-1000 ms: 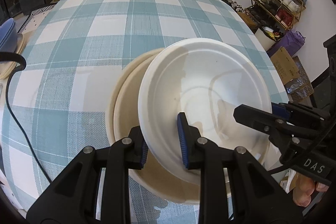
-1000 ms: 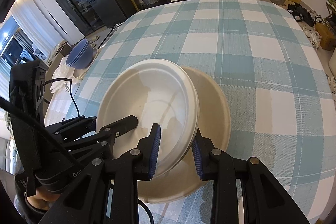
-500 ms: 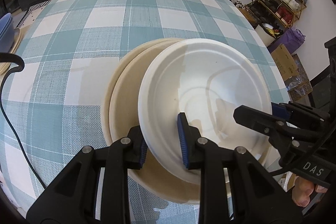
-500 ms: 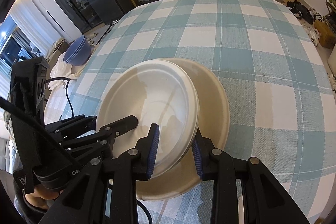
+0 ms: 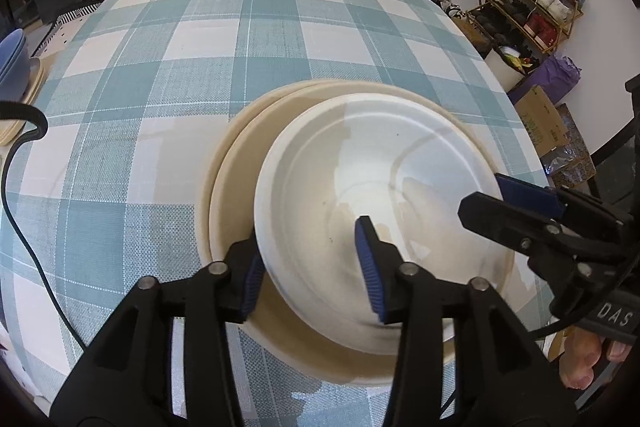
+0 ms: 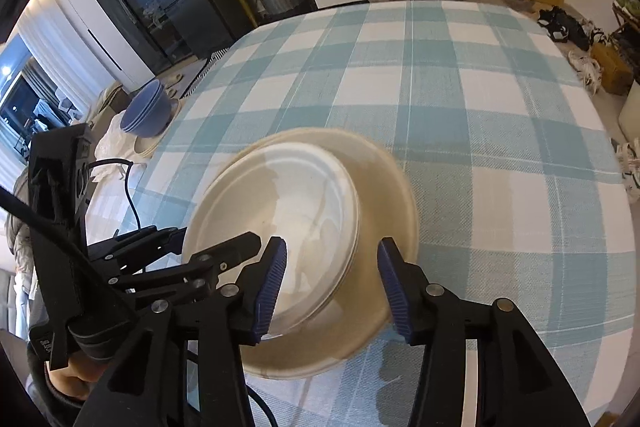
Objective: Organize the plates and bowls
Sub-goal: 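Lower the white bowl stack into the cream plate stack with both tools, then open both tools and pull them back from the bowls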
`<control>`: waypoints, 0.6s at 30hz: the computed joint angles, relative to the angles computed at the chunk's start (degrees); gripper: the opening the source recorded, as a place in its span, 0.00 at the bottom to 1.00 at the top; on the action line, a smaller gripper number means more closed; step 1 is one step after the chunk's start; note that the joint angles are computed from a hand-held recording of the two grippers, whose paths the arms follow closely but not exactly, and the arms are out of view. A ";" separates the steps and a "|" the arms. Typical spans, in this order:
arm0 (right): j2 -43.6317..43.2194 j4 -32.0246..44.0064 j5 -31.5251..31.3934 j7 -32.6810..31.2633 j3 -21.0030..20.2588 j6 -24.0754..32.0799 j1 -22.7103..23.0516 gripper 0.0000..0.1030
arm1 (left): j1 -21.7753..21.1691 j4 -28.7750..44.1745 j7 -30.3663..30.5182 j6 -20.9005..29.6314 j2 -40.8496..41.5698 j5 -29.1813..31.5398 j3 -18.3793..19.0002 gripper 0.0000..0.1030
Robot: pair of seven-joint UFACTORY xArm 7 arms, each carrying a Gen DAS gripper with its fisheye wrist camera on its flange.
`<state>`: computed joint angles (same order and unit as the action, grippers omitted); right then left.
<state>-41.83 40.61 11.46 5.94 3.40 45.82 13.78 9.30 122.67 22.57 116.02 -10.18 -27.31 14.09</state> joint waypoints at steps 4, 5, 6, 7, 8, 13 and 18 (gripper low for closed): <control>-0.33 -0.15 0.67 -0.52 -0.69 -0.08 0.27 0.47 | 0.15 0.91 -0.27 0.47 0.36 -0.81 0.28 0.47; -0.51 -0.23 0.74 -0.51 -0.69 -0.05 0.26 0.47 | 0.20 1.37 -0.24 0.57 0.54 -0.98 0.38 0.49; -0.62 -0.22 0.78 -0.50 -0.71 0.01 0.21 0.47 | 0.30 1.51 -0.24 0.34 0.45 -0.84 0.32 0.54; -0.64 -0.27 0.87 -0.54 -0.76 -0.09 0.20 0.47 | 0.41 1.95 -0.41 0.07 0.62 -1.33 0.57 0.57; -0.76 -0.35 1.01 -0.59 -0.85 -0.15 0.23 0.47 | 0.53 2.57 -0.52 0.20 0.87 -1.75 0.86 0.58; -1.47 -0.51 1.72 -1.06 -1.41 -0.17 0.36 0.49 | 1.90 6.35 -0.85 1.98 3.01 -4.51 2.13 0.63; -3.23 -0.77 1.15 -1.01 -1.11 -0.35 -0.23 0.63 | 4.22 9.29 -0.70 3.13 4.43 -7.15 2.61 0.71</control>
<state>-45.06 39.84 12.61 4.93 2.28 45.47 13.55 13.52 131.96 21.87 119.15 -5.75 -34.46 16.70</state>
